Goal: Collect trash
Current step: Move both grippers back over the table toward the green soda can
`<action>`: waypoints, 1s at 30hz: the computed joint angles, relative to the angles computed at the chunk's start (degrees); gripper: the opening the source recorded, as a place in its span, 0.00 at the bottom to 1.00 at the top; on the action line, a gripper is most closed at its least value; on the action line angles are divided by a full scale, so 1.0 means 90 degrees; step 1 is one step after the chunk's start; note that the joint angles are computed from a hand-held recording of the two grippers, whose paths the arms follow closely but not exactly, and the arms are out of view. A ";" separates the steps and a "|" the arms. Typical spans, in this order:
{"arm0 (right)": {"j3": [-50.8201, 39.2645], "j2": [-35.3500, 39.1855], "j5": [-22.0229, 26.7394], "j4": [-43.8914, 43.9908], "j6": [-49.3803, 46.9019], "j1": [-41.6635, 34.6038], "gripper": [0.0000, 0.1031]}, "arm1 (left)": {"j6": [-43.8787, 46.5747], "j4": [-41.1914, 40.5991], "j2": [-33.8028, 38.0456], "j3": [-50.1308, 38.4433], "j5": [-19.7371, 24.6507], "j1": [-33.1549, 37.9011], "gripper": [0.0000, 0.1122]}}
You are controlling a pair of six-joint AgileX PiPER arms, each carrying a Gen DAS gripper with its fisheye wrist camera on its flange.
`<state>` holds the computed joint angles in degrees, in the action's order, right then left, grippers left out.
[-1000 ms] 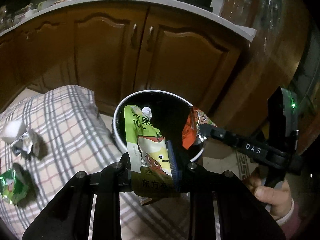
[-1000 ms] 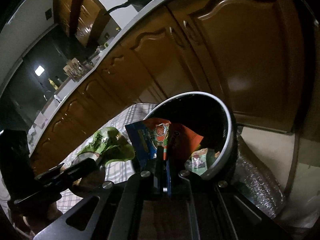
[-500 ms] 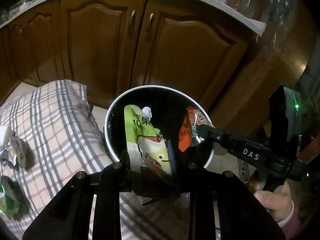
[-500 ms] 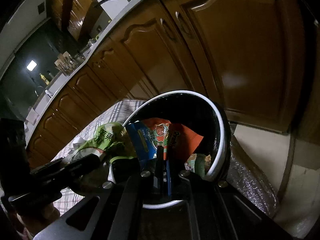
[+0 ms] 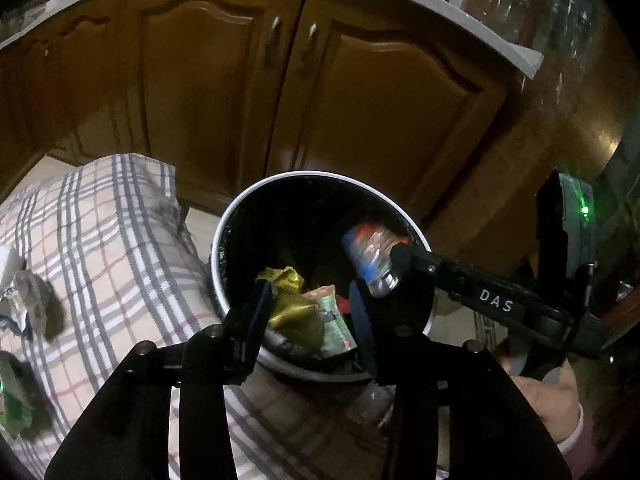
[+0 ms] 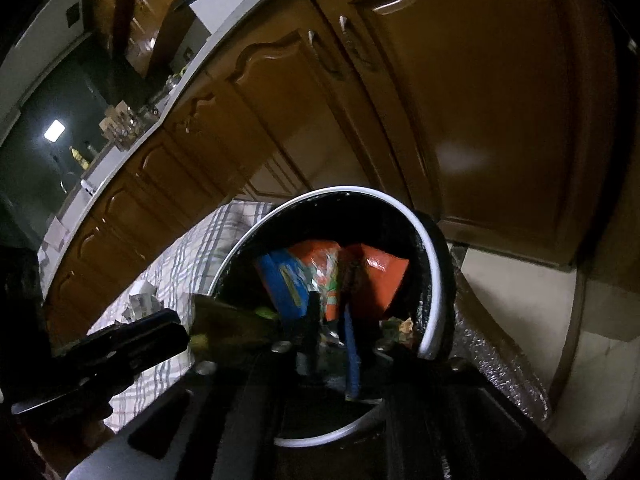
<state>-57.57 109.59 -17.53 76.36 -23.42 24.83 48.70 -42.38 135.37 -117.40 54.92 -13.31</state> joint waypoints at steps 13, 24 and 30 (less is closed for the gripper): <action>0.0356 -0.0205 -0.0858 -0.0991 0.1623 0.0878 0.78 | 0.1500 -0.1308 -0.1180 0.2418 -0.0501 0.1024 0.44; -0.0826 0.0447 -0.0959 0.0087 0.0460 0.1858 0.86 | 0.2030 -0.1655 -0.1449 0.3273 -0.0526 0.2375 0.47; -0.1770 0.1020 -0.0610 0.0795 -0.0539 0.2043 0.87 | 0.1938 -0.1634 -0.1324 0.3169 -0.0455 0.2999 0.47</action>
